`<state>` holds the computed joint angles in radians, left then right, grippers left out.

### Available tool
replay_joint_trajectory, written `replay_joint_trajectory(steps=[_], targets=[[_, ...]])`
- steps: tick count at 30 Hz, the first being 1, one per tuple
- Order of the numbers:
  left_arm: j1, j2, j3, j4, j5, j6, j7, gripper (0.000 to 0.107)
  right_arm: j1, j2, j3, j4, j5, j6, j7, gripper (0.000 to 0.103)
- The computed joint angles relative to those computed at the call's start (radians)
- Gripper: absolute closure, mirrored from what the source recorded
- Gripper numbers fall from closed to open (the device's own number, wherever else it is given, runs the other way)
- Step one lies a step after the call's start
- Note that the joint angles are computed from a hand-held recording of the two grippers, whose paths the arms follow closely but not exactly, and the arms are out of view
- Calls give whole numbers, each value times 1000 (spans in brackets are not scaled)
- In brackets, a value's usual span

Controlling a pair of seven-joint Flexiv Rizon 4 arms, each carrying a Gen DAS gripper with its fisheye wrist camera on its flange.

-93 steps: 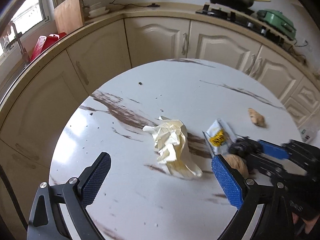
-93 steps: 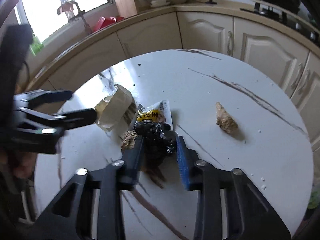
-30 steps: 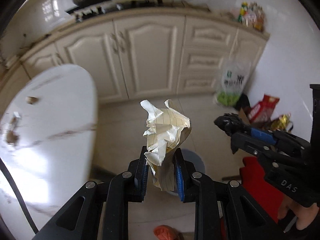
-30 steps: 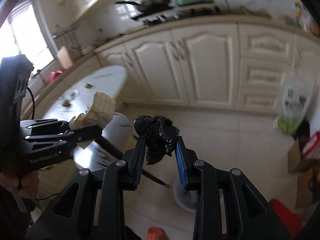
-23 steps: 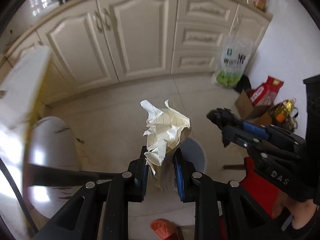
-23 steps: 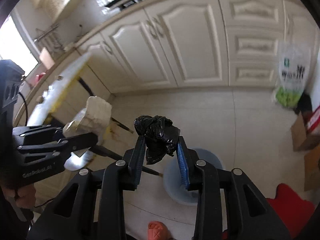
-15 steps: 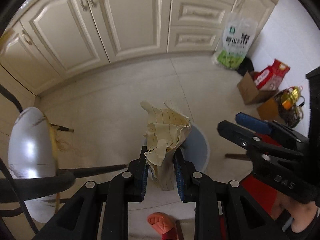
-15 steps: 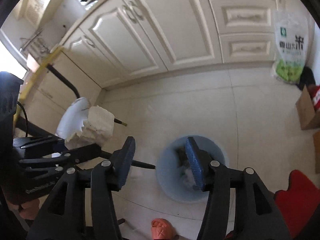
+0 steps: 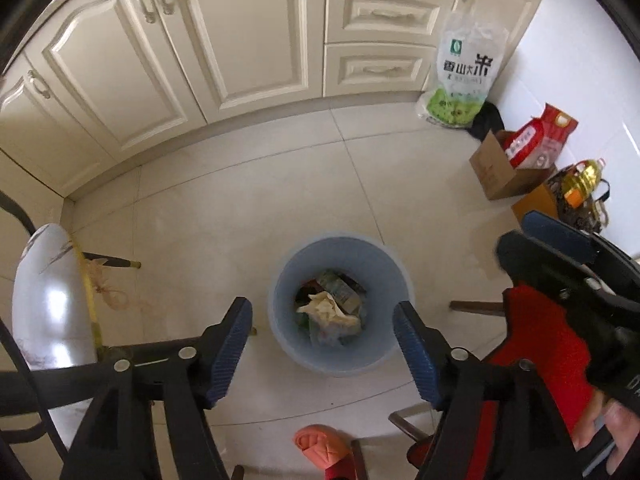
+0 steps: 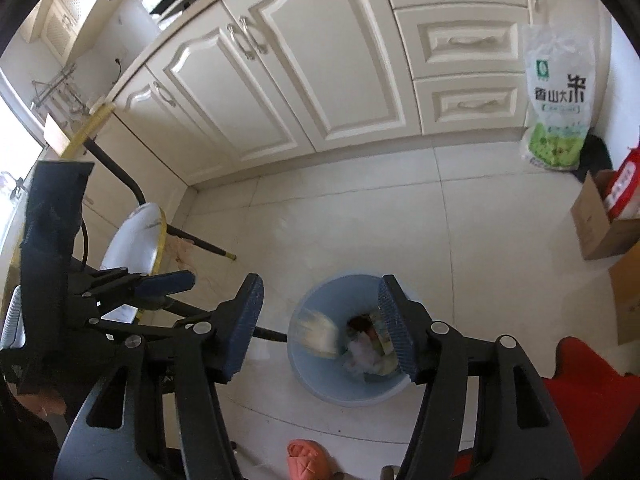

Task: Collect trash
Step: 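Carry the black bag and crumpled paper over the blue bin and release both, then move both open grippers back over the table toward the remaining trash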

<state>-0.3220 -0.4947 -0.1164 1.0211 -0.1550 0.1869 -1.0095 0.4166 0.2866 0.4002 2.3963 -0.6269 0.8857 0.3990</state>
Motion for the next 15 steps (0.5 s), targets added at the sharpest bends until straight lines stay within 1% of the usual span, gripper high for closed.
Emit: replay_joint_trajectory(steps=[2, 5, 7, 9, 12, 13, 15], targets=[[17, 36, -1, 27, -24, 17, 8, 38, 11, 16, 12, -36, 10, -63, -18, 45], [71, 122, -3, 89, -98, 31, 53, 37, 28, 22, 35, -120, -1, -172, -45, 44], [108, 180, -1, 132, -155, 62, 96, 33, 39, 10, 45, -179, -26, -232, -63, 41], [149, 242, 11, 177, -220, 79, 132, 29, 54, -20, 58, -263, -77, -298, -80, 38], [205, 307, 32, 197, -301, 87, 179, 25, 82, -74, 61, -370, -156, -354, -98, 37], [227, 326, 43, 197, -331, 92, 191, 24, 97, -104, 59, -420, -184, -375, -114, 33], [259, 365, 65, 209, -365, 93, 216, 16, 129, -162, 50, -510, -242, -414, -145, 27]])
